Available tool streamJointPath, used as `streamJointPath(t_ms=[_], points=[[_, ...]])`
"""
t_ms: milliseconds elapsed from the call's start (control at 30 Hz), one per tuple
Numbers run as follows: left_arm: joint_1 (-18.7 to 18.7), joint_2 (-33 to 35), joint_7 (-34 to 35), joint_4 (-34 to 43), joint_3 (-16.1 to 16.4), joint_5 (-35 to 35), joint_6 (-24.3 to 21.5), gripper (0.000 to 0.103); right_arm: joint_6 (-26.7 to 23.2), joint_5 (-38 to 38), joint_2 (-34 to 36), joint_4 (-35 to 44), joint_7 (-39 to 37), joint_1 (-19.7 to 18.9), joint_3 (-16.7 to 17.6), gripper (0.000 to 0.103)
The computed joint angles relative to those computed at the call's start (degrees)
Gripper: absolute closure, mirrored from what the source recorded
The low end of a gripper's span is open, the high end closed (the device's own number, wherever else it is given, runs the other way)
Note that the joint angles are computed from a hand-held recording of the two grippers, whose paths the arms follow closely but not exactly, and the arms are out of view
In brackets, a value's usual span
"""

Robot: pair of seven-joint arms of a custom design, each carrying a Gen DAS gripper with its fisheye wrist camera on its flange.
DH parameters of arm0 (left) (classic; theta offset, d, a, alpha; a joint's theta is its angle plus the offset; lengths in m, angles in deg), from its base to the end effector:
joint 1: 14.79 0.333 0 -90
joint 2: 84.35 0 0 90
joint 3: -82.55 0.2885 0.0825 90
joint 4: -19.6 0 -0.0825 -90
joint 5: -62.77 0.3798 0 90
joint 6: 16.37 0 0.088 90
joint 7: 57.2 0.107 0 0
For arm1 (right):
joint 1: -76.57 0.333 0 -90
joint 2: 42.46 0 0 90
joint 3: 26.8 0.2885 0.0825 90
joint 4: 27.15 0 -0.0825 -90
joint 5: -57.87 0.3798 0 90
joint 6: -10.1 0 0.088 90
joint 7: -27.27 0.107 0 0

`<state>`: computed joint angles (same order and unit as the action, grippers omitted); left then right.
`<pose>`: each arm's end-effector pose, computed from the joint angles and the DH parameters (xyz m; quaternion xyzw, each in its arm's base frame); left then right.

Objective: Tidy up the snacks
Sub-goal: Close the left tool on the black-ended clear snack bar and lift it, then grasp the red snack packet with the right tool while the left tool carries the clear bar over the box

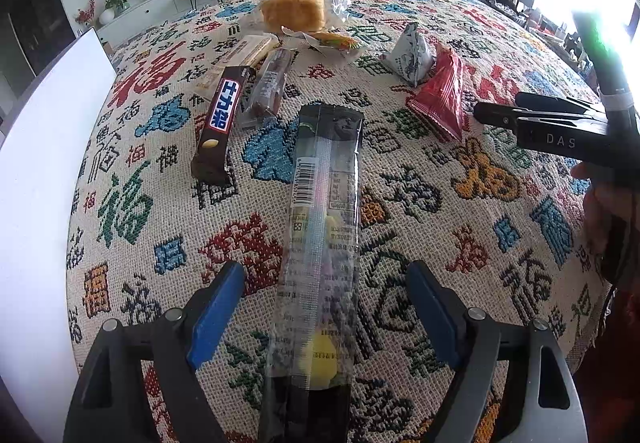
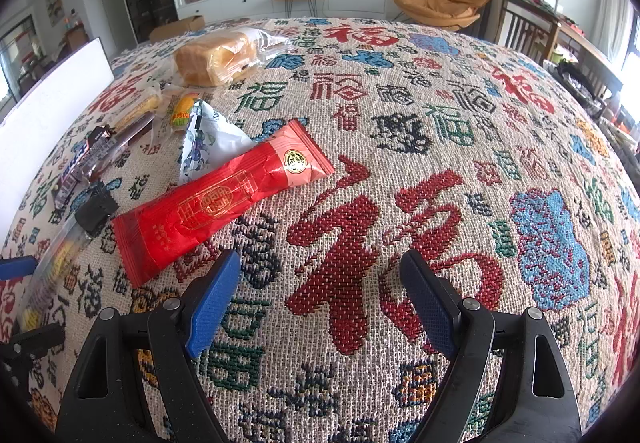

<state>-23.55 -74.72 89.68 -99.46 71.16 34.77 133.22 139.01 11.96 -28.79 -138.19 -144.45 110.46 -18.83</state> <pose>0.5642 -0.1934 0.3616 -0.2931 0.9237 -0.2339 0.0782 0.4681 0.3884 0.3528 -0.4885 0.8194 -0.2533 0.1605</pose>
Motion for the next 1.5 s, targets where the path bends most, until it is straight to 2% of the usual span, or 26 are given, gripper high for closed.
streamJointPath(t_ms=[433, 933, 1000, 1033, 1067, 1133, 1200, 1300, 1367, 1433, 1500], points=[[-1.0, 1.4, -2.4, 1.0, -0.3, 1.6, 0.7, 0.016, 0.0, 0.0, 0.0, 0.0, 0.0, 0.0, 0.0, 0.018], [-1.0, 1.4, -3.0, 0.9, -0.3, 1.9, 0.9, 0.016, 0.0, 0.0, 0.0, 0.0, 0.0, 0.0, 0.0, 0.018], [-1.0, 1.3, -3.2, 0.9, -0.3, 1.7, 0.5, 0.019, 0.0, 0.0, 0.0, 0.0, 0.0, 0.0, 0.0, 0.018], [-0.8, 1.0, -2.6, 0.7, -0.4, 1.1, 0.1, 0.028, 0.0, 0.0, 0.0, 0.0, 0.0, 0.0, 0.0, 0.018], [-0.7, 0.4, -1.7, 0.3, -0.7, 0.5, 0.1, 0.05, 0.0, 0.0, 0.0, 0.0, 0.0, 0.0, 0.0, 0.018], [-0.7, -0.7, -0.7, 0.0, -0.8, 0.3, -1.2, 0.086, 0.5, -0.3, -0.2, -0.4, 0.5, 0.0, -0.1, 0.018], [-0.4, -1.0, -0.3, 0.1, -0.7, -1.2, -2.9, 0.09, 4.5, -3.1, -2.5, -3.7, 5.0, -0.2, -0.6, 0.019], [0.8, -2.5, 2.1, -1.2, -0.6, -6.8, -3.9, 0.091, 14.7, -11.9, -9.8, -13.7, 26.4, -1.4, -1.6, 0.02], [1.8, -3.8, 4.8, -1.7, -0.4, -11.9, -5.8, 0.091, 23.1, -18.3, -12.0, -17.0, 38.7, -3.8, -1.8, 0.02], [2.4, -5.2, 7.2, -2.2, -0.1, -16.0, -7.1, 0.091, 30.3, -19.8, -10.8, -15.9, 41.9, -6.2, -1.9, 0.02], [2.7, -6.4, 9.0, -2.1, 0.4, -18.7, -8.8, 0.091, 35.2, -19.6, -7.5, -12.2, 42.2, -7.8, -2.3, 0.021]])
